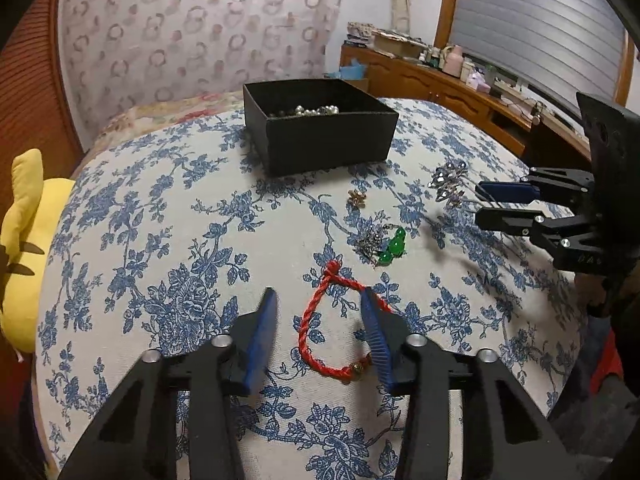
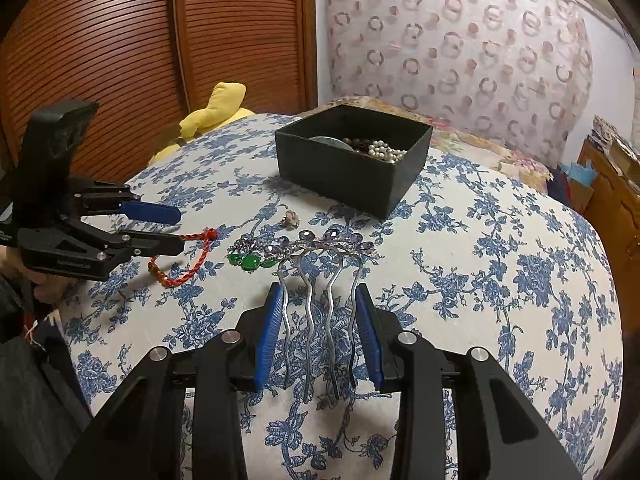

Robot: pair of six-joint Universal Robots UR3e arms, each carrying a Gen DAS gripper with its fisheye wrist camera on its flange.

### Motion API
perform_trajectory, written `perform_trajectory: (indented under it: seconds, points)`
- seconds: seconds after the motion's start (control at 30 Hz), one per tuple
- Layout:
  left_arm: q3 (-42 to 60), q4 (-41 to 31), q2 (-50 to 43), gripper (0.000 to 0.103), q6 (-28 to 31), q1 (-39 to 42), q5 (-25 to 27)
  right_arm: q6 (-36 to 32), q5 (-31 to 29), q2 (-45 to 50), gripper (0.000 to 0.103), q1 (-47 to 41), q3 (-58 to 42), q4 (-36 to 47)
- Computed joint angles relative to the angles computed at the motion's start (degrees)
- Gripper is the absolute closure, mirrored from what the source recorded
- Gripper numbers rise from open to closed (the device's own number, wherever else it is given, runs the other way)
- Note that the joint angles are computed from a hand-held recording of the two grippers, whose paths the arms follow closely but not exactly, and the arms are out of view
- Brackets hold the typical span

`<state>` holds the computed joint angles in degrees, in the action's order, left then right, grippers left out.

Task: Organize jewelry
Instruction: 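Grasp the red beaded bracelet with the left tool, then carry the hair comb into the box with the right tool while the left tool drops the red bracelet in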

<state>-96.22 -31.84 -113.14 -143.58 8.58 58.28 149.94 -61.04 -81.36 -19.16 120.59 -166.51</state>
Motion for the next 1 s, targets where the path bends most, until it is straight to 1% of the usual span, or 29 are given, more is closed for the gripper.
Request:
perform_trajectory:
  seconds: [0.07, 0.17, 0.2, 0.23, 0.27, 0.33, 0.67, 0.8, 1.0]
  points:
    - [0.62, -0.28, -0.64, 0.077, 0.28, -0.45, 0.94, 0.15, -0.44, 0.23, 0.064, 0.27, -0.05, -0.39]
    - [0.43, 1.39, -1.02, 0.080, 0.49, -1.08, 2.30, 0.35, -0.54, 0.57, 0.064, 0.52, -0.17, -0.57]
    - [0.39, 1.70, -1.00, 0.083, 0.51, -1.31, 2.75, 0.38, -0.50, 0.57, 0.064, 0.55, -0.20, -0.50]
    - [0.44, 2.06, -1.09, 0.087, 0.43, -1.49, 3.14, 0.41, -0.52, 0.57, 0.064, 0.60, -0.21, -0.46]
    - [0.58, 2.14, -1.22, 0.101, 0.62, -1.57, 3.34, 0.46, -0.60, 0.57, 0.064, 0.67, -0.18, -0.52]
    - [1.32, 0.99, -1.48, 0.101, 0.84, -1.34, 2.58, 0.50, -0.70, 0.47, 0.064, 0.82, 0.05, -0.71]
    - [-1.08, 4.32, 2.97, 0.101, -2.88, 0.91, -3.15, 1.30, 0.02, -0.58, 0.064, 1.13, 0.84, -1.48]
    - [-0.16, 5.50, 4.00, 0.101, -4.56, 0.56, -4.23, 1.55, 0.54, -1.58, 0.064, 0.87, 0.87, -1.48]
    - [4.29, 5.91, 2.89, 0.101, -6.95, -0.97, -4.37, 2.35, 0.99, -2.05, 0.064, 0.54, -1.02, -1.33]
